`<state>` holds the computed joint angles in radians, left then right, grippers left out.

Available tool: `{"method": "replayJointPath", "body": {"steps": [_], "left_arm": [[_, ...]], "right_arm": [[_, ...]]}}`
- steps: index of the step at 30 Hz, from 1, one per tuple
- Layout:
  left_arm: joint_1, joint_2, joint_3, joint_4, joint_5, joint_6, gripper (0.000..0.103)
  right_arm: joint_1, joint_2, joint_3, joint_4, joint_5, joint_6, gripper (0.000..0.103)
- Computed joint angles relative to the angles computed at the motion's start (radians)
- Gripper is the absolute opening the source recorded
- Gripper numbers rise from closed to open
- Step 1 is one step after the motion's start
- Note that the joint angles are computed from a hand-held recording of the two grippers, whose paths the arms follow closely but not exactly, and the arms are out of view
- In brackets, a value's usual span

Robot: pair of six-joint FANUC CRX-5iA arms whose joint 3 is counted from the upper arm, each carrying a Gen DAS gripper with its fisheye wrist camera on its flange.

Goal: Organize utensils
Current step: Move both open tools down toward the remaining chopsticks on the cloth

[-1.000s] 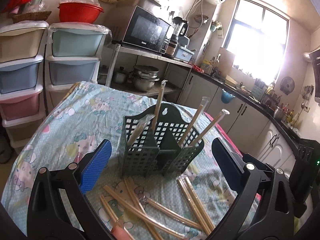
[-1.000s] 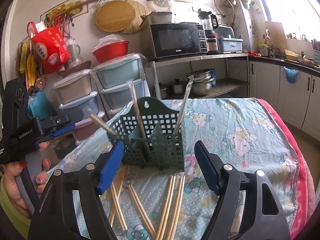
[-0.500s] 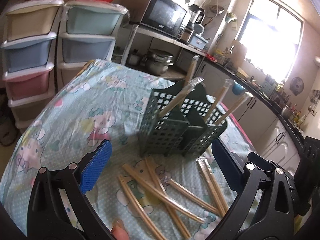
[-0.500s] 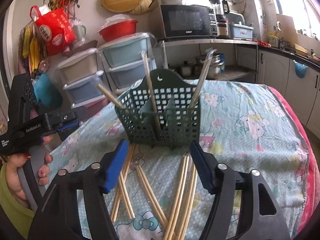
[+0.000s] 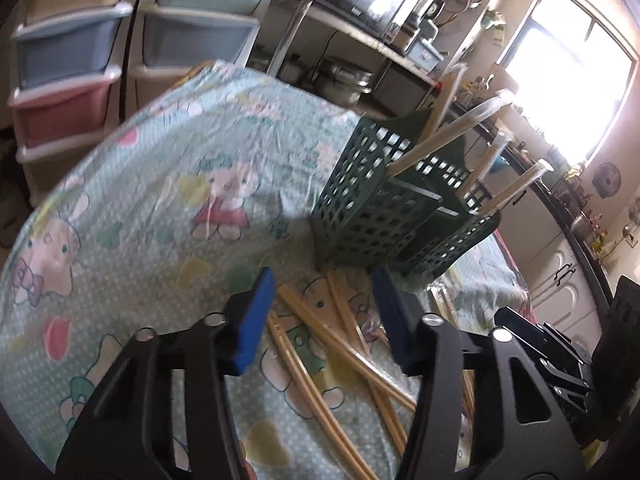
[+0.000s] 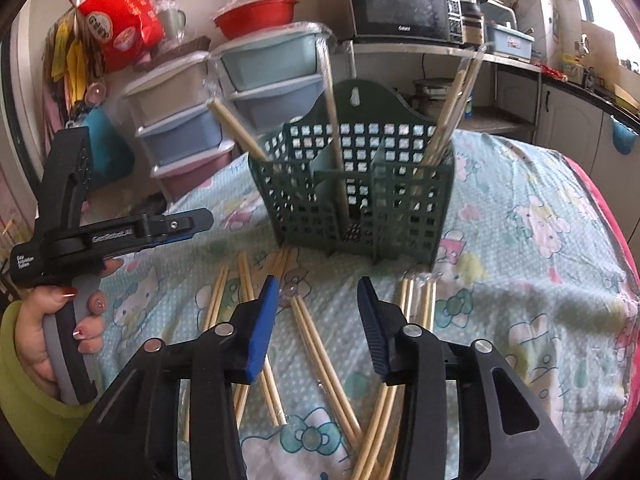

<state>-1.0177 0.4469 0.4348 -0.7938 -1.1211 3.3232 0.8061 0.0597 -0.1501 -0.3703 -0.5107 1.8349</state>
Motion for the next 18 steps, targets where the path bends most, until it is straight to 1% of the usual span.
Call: {"method": "replayJointPath", "body": {"steps": [4, 6, 11, 18], "left_arm": [[0.03, -0.02, -0.064, 0.044, 0.071, 0.038, 0.027], [0.041, -0.028, -0.089, 0.059, 0.106, 0.051, 0.027], [0.068, -0.032, -0.117, 0.098, 0.153, 0.049, 0.027], [0.113, -0.013, -0.117, 0.163, 0.165, -0.008, 0.027]], "right_arm": [[0.009, 0.023, 0.015, 0.013, -0.026, -0.007, 0.035], [0.014, 0.034, 0.021, 0.025, -0.037, -0.017, 0.034], [0.019, 0.059, 0.036, 0.04, -0.055, -0.034, 0.034], [0.033, 0.101, 0.061, 0.08, -0.078, -0.066, 0.034]]}}
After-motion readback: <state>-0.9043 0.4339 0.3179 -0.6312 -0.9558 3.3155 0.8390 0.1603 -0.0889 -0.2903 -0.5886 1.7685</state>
